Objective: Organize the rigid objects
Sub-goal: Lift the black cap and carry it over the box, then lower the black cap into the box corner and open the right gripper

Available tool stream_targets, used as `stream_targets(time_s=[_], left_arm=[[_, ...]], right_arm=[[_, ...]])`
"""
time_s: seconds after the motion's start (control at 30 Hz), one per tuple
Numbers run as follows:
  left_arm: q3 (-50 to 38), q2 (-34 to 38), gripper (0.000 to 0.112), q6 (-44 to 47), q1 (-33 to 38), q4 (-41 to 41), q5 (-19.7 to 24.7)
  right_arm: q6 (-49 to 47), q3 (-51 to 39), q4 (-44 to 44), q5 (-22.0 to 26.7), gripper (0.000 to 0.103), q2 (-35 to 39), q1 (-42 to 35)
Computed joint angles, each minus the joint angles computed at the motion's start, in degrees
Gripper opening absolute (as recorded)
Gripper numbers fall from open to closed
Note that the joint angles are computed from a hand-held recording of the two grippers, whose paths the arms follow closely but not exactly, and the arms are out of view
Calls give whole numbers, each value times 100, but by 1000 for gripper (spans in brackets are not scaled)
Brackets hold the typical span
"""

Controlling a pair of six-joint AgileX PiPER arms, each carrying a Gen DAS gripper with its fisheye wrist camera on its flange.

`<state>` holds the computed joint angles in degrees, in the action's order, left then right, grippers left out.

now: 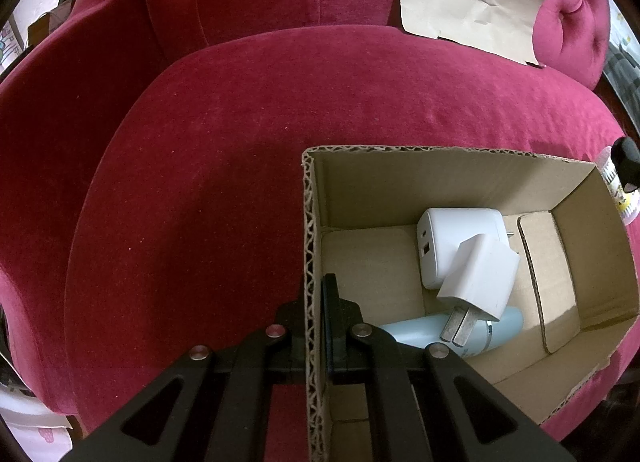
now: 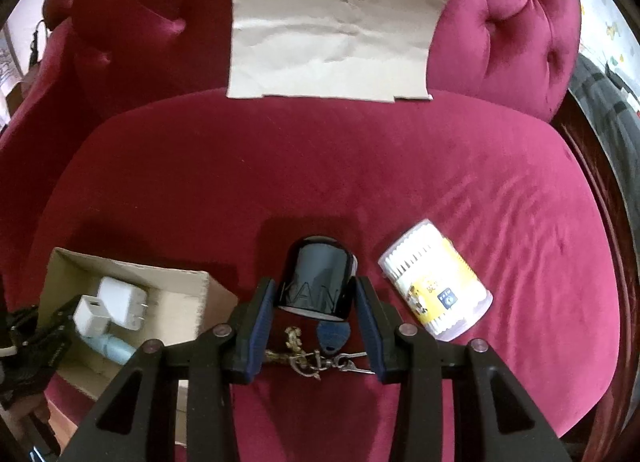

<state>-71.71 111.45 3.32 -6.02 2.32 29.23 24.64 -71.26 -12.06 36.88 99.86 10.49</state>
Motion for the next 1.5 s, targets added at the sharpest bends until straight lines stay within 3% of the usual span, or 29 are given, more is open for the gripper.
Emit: stream_targets(time_s=[0.53,1.5], left_arm=[[-63,31,4,30,12,-26,36],[-57,30,4,57,20,-59,30]], right_arm=[[-372,-242,307,137,43,-252,789],[-1280,-405,1359,7,43,269,1879]])
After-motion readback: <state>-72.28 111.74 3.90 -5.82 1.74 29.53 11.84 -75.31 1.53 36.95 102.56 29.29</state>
